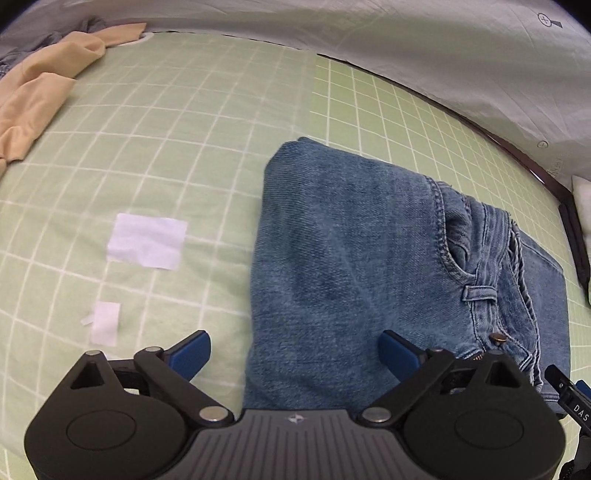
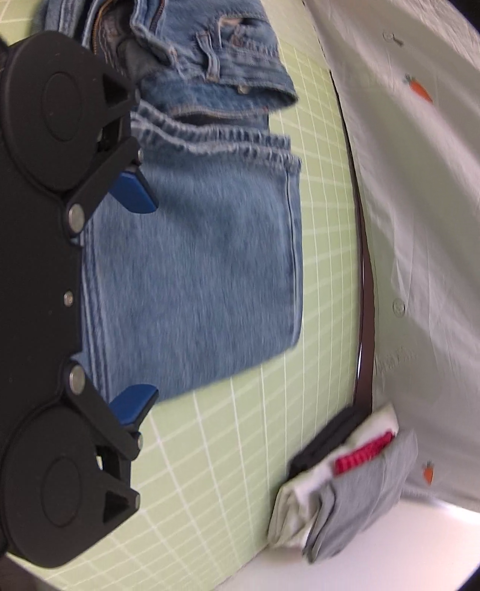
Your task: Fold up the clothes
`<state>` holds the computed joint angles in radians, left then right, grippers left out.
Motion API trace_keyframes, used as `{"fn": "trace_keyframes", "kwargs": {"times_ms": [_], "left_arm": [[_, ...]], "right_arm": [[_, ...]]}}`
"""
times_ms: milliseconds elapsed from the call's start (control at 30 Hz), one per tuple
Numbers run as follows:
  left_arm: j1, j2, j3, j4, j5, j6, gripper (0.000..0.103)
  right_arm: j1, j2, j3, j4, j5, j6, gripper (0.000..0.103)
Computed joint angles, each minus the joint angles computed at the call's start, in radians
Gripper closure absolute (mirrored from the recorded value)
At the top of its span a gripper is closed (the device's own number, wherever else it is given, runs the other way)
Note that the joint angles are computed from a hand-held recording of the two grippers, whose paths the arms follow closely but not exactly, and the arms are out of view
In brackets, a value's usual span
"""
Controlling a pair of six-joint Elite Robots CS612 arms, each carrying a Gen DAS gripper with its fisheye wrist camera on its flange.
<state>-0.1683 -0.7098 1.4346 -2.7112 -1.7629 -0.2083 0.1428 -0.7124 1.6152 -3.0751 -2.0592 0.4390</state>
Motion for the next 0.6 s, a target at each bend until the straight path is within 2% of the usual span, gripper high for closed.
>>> {"fn": "trace_keyframes", "kwargs": {"times_ms": [167, 200, 300, 367, 433, 600], "left_arm": [[-0.006, 0.011, -0.007, -0.012, -0.034, 0.023, 0.028], [-0.008, 0.011, -0.004, -0.021, -0.032, 0.029, 0.028], [-0.013, 0.01, 0.007, -0.052, -0.019, 0.048, 0.04], [-0.009, 0.007, 0.014, -0.076, -0.04, 0.031, 0.058], [-0.007, 0.0, 0.024, -0.11, -0.065, 0.02, 0.072], [-0.027, -0.036, 0.062, -0.222, -0.072, 0.007, 0.078]], "right_arm": [[-0.003, -0.015, 0.018, 0.051, -0.021, 0.033, 0.002], [-0.005, -0.018, 0.022, 0.055, -0.02, 0.04, 0.002], [-0.01, -0.024, 0.032, 0.061, -0.023, 0.058, 0.002], [-0.015, -0.028, 0.04, 0.058, -0.023, 0.062, 0.002], [-0.02, -0.029, 0.048, 0.05, -0.02, 0.051, 0.002], [-0.043, -0.039, 0.073, 0.007, 0.006, 0.022, 0.002]]}}
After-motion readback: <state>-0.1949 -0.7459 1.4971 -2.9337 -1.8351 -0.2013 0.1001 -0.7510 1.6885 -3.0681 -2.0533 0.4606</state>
